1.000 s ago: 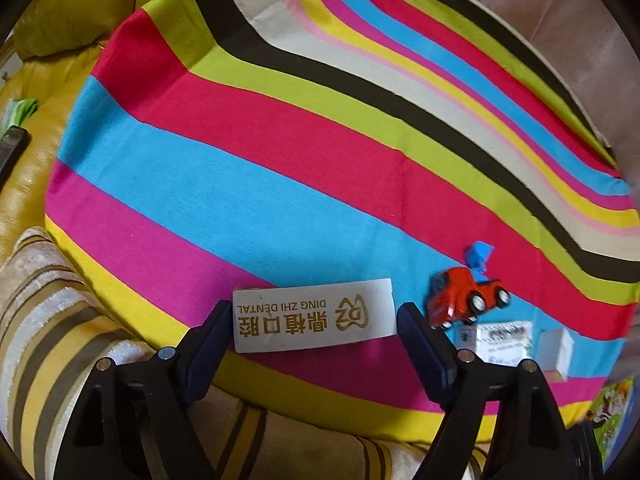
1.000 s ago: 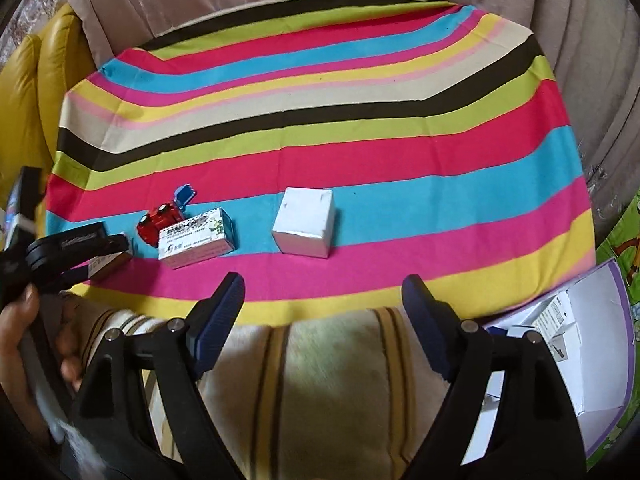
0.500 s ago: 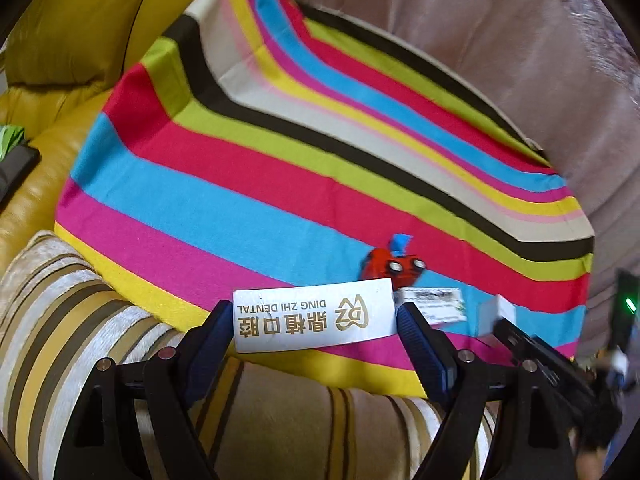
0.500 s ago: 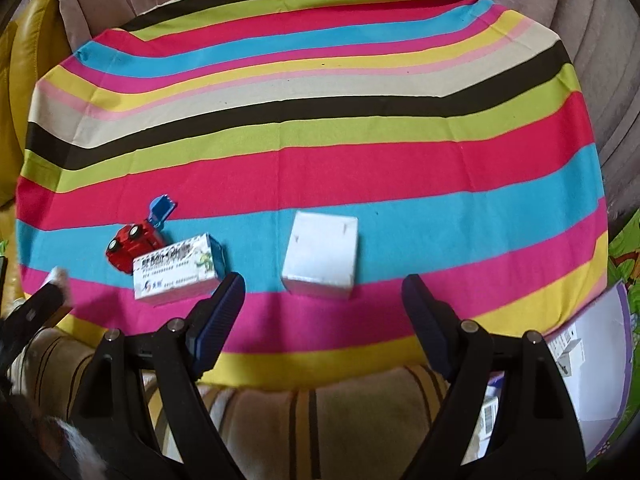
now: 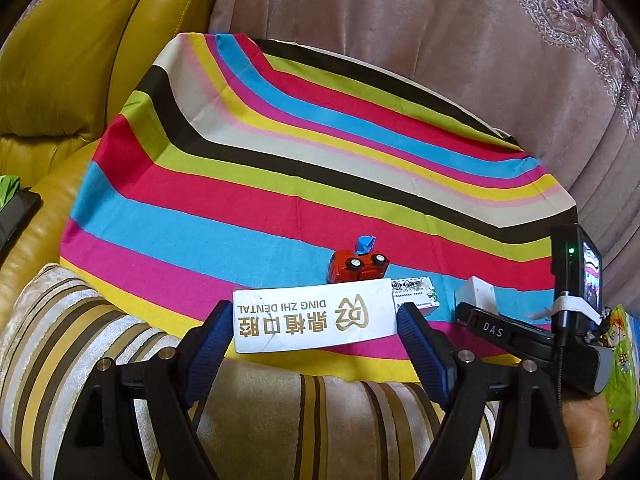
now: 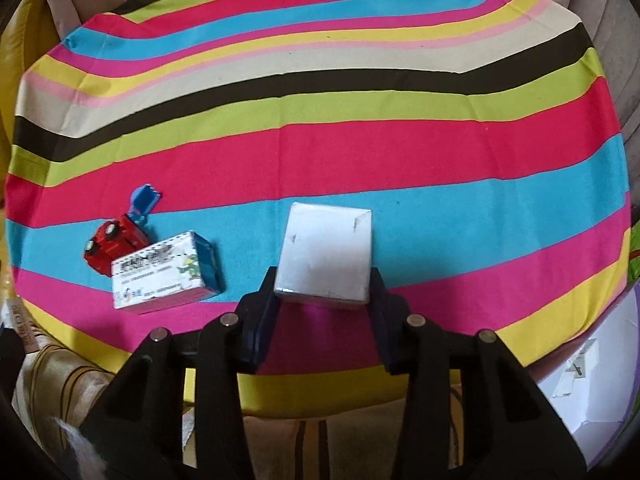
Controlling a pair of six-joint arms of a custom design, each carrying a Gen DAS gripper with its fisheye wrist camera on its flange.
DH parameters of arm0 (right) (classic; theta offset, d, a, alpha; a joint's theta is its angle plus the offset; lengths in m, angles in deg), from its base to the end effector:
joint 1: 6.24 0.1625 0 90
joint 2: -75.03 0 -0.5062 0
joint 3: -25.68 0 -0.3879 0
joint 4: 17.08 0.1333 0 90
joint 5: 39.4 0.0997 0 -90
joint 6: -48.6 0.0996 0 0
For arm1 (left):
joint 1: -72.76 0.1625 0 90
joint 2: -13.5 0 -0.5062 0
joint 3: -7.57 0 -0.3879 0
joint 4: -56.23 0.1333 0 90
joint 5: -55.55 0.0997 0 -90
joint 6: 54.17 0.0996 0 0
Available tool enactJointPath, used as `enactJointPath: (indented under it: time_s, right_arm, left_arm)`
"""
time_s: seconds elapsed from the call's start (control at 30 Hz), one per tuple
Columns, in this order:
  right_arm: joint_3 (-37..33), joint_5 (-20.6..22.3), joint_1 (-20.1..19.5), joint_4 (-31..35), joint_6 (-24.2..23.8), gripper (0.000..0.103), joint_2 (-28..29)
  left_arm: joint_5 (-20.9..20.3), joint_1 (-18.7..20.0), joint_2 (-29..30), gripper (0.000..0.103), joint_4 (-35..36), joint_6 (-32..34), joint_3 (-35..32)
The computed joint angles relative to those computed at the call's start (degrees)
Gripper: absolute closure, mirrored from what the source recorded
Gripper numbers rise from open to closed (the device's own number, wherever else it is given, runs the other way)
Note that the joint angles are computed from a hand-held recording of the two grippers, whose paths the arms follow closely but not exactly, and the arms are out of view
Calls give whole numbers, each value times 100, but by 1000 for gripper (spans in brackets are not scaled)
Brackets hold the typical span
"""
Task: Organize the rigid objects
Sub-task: 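Grasp the white cube with the right gripper while the left gripper holds the DING ZHI box, then carry the DING ZHI box and white cube into the purple box and release both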
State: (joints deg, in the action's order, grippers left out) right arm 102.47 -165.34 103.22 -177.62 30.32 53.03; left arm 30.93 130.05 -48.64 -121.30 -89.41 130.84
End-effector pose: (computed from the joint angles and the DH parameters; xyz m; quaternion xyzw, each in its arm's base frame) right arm 0.3407 -0.7396 -0.0154 0.2647 -0.9053 0.1335 0.3043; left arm -0.0989 -0.5683 0.2775 -0.1414 0.8164 -0.4532 0.3287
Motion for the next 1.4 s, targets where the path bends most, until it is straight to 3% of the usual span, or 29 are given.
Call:
enactJointPath:
  time_s: [0.23,0.73,1.03,1.4]
  right_arm:
    - [408,294,-15,-580,-68,57,-220]
    - [1499,794,-80,-1496,-356,57,-949]
    - [2269,992,-219,-1872,-427,57,-1542]
    - [3063,935,-613,-2200,-404,57,-2179]
  left_arm:
    - [158,-142,90,20,-85,154,44]
    - [190,-531,75,20,625,-216,139]
    - [-384,-745,243,20,752,-52,78]
    - [-982,-1035,699,20,699,524,-38]
